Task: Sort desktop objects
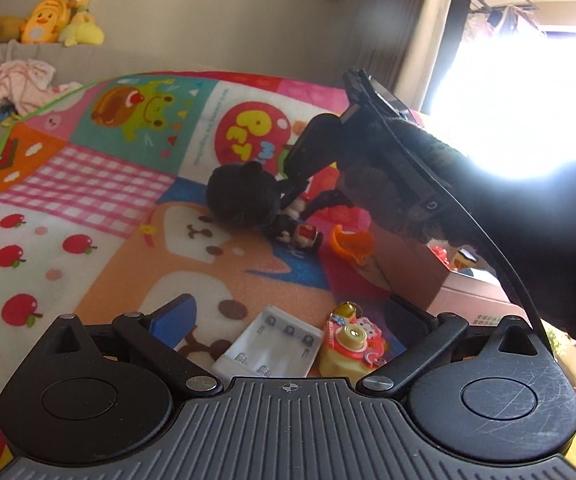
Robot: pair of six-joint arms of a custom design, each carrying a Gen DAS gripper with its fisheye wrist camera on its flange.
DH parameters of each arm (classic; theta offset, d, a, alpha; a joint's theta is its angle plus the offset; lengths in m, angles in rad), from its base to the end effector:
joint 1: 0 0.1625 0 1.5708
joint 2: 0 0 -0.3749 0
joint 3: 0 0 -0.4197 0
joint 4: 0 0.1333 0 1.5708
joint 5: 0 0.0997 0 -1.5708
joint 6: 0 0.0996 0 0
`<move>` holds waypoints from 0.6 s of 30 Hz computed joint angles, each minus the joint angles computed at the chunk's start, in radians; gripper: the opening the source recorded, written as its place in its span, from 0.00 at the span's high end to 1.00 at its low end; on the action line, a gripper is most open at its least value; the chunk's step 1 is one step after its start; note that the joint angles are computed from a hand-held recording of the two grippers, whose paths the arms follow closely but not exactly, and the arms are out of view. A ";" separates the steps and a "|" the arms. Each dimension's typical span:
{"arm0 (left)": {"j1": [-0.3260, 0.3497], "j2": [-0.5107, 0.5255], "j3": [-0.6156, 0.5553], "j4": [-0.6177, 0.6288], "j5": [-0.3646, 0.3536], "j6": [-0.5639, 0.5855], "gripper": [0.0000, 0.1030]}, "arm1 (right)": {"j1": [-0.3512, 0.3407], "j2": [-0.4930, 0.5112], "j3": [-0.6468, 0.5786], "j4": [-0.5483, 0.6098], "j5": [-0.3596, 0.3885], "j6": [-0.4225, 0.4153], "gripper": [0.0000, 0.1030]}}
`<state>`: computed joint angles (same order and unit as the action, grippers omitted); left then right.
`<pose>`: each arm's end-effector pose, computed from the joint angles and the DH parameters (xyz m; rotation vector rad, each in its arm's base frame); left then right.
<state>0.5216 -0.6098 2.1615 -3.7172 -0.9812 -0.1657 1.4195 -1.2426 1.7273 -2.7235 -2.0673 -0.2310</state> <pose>-0.2912 -0.3850 -0.0551 0.9464 2.6010 -1.1710 -0.0093 -0.6305 0.3148 -0.1175 -2.4518 0.7153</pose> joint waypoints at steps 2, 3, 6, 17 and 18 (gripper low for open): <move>0.001 0.001 -0.001 0.000 -0.004 0.002 0.00 | 0.017 -0.024 0.055 -0.019 -0.018 -0.083 0.76; 0.001 0.001 -0.001 0.000 -0.005 0.002 0.00 | 0.024 -0.041 0.085 -0.024 -0.026 -0.118 0.76; 0.001 0.001 -0.001 0.000 -0.005 0.003 0.00 | 0.026 -0.127 0.160 0.081 0.011 -0.122 0.76; -0.021 0.011 0.004 0.004 -0.041 0.086 0.00 | 0.063 -0.301 0.322 -0.045 -0.073 -0.338 0.58; -0.023 0.013 0.004 0.002 -0.039 0.089 0.00 | 0.061 -0.284 0.315 -0.084 -0.092 -0.345 0.58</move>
